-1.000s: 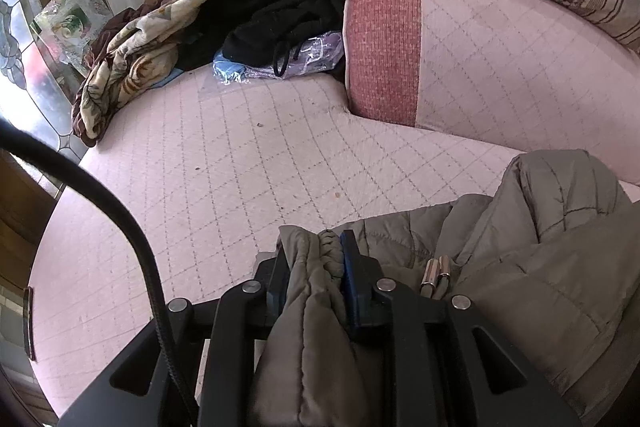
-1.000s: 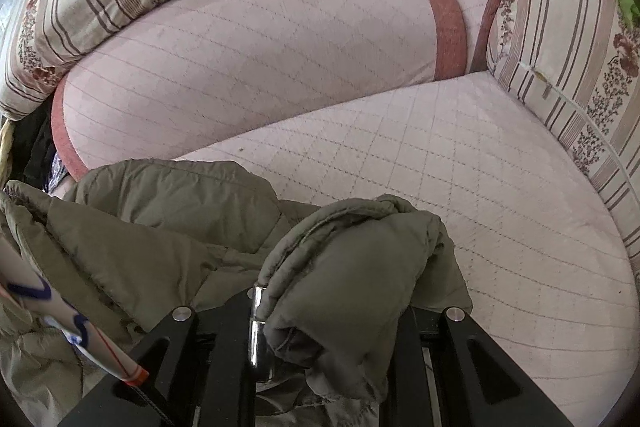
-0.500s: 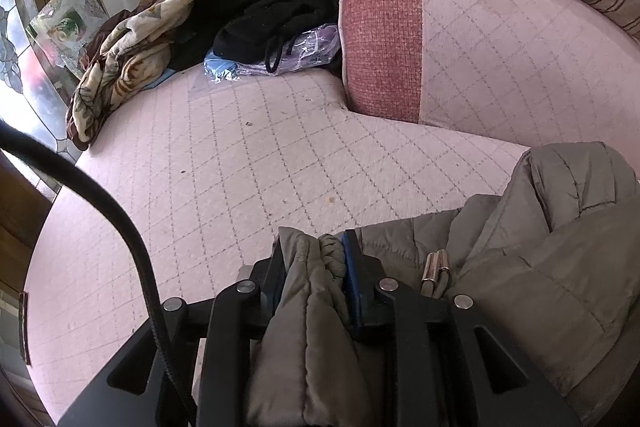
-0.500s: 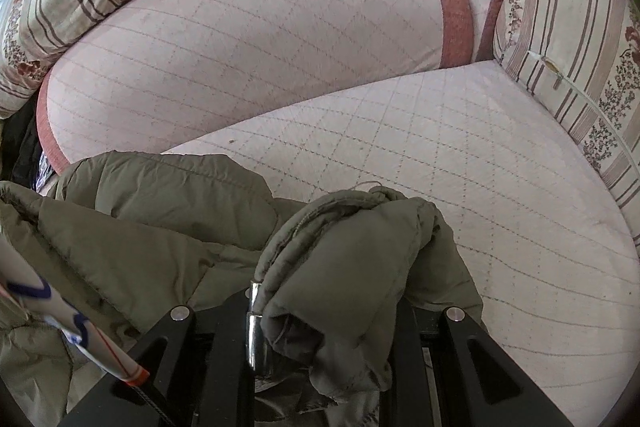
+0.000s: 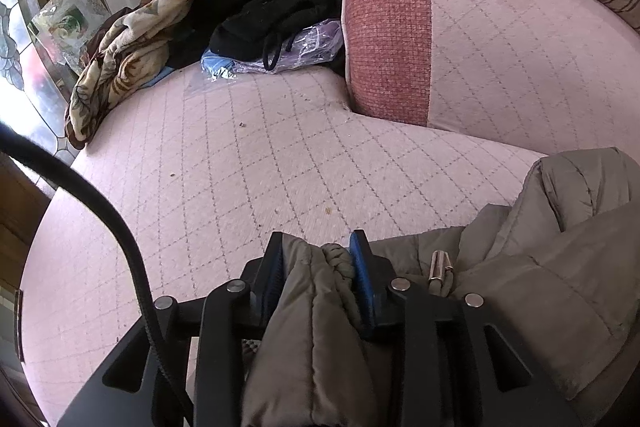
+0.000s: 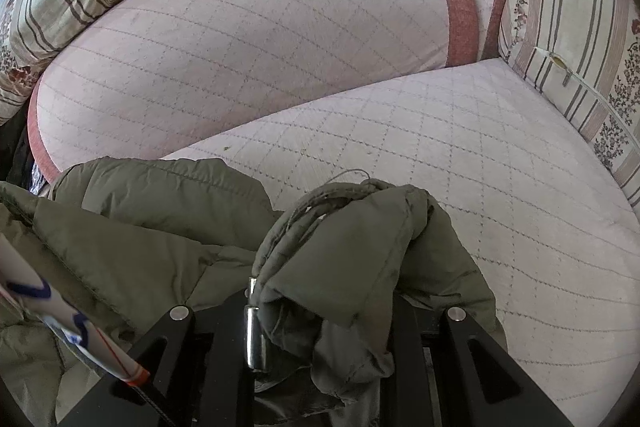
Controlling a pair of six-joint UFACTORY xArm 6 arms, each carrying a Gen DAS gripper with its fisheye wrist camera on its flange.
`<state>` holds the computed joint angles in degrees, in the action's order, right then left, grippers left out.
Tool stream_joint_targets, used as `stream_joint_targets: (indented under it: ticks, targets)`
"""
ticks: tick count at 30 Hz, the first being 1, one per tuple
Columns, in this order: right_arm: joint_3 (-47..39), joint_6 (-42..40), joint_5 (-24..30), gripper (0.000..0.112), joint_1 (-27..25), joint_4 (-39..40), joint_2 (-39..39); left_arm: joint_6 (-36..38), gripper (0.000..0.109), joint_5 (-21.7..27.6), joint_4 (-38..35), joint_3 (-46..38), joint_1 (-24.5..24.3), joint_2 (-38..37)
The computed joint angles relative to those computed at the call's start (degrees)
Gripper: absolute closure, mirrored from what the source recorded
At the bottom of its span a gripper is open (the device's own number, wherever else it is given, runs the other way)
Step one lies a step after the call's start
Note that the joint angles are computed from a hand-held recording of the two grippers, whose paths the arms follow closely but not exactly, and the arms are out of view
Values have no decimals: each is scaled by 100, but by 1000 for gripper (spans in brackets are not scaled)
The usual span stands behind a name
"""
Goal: Fold large clothes
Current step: 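Open both tools and release the folded hem onto the jacket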
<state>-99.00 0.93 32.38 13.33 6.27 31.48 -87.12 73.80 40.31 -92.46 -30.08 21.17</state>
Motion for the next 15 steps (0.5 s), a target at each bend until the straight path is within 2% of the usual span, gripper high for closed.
stream_joint_targets:
  ticks: [4, 7, 9, 11, 14, 15]
  targets:
    - [-23, 29, -109, 92, 4, 20, 68, -40, 72, -7, 21, -5, 14, 33]
    - [-31, -42, -128, 91, -5, 129, 78, -50, 62, -223, -89, 154, 101, -88]
    - [-165, -237, 53, 90, -47, 415, 121, -60, 54, -482, -286, 383, 207, -313]
    - [-490, -656, 527, 87, -170, 1032, 184, 40, 53, -919, -612, 773, 369, -755]
    - [-743, -1274, 1111, 71, -422, 2045, 49, -81, 53, -1087, -516, 1198, 329, -1433]
    - [-699, -1432, 1188, 65, -505, 2368, -77, -124, 48, -1073, -410, 1299, 271, -1625]
